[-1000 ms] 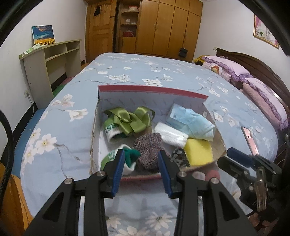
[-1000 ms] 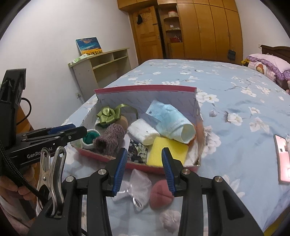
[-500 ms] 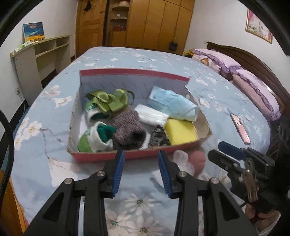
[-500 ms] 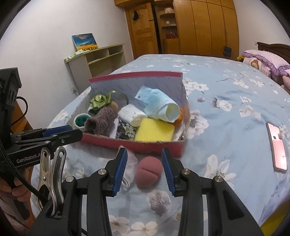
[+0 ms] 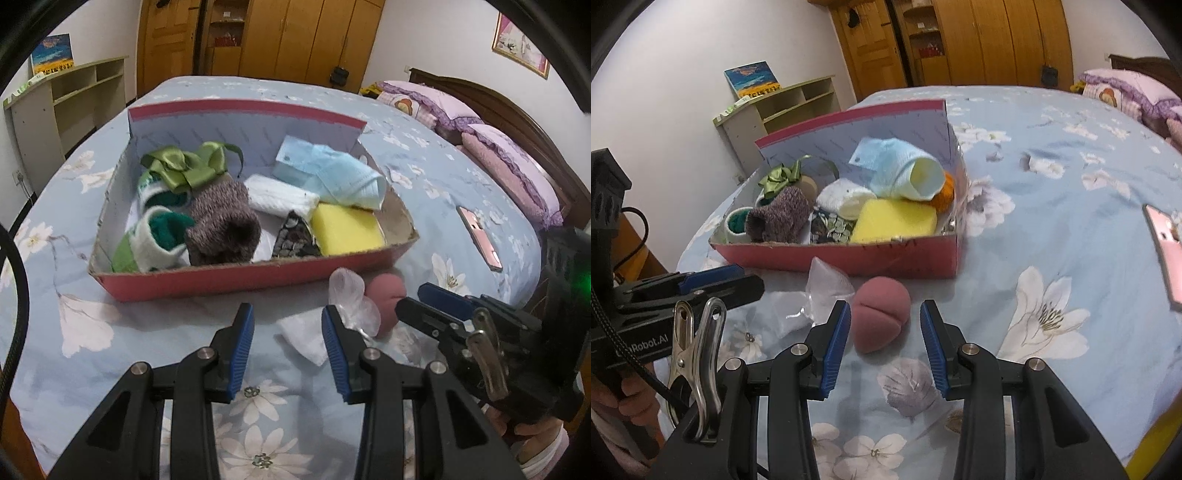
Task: Organize soft objects
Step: 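Grasp the pink round sponge with the right gripper while left grasps the sheer white bow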
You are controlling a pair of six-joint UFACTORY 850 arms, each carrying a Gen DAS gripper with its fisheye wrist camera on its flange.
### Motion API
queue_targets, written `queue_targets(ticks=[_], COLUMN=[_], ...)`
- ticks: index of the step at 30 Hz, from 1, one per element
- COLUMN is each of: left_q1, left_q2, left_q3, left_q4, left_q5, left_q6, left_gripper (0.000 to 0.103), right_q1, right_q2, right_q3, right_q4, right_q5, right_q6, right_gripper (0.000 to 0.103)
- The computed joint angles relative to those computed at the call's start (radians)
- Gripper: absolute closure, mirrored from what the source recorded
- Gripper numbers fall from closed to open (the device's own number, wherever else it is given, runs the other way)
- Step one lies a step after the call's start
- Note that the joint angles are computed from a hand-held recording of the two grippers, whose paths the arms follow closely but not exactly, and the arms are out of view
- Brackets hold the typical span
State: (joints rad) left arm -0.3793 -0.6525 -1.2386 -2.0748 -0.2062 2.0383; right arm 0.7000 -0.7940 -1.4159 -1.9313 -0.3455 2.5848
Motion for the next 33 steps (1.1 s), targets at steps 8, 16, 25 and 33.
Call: queue_targets(ticks=[8, 16, 25, 33], left_q1=[-0.003, -0.012, -0.03, -0.044], left_q2=[-0.014, -0.029, -0.059, -0.1], left_q3=[-0.008, -0.018, -0.053, -0.101], left_q4=[0.053, 0.127, 0.234, 0.322], left_q5=[0.007, 0.002, -0.011, -0.05], left_q6=[-0.05, -0.112, -0.216, -0.31], left_gripper=[0.063, 0.064, 0.064, 0.063], right_q1=[-0.016, -0.013, 0.001, -0.014], right_q2=[-0.036, -0.03, 0.014, 0.028], right_q3=[-0.029, -0.01, 0.043, 0.083], right_q4=[-0.06, -0.219, -0.102, -0.091], right_q5=[0.052, 0.042, -0.043, -0.064], right_q6=[0.066, 0.207, 0.096, 0.115], right_gripper=[0.063, 0.072, 0.072, 0.072])
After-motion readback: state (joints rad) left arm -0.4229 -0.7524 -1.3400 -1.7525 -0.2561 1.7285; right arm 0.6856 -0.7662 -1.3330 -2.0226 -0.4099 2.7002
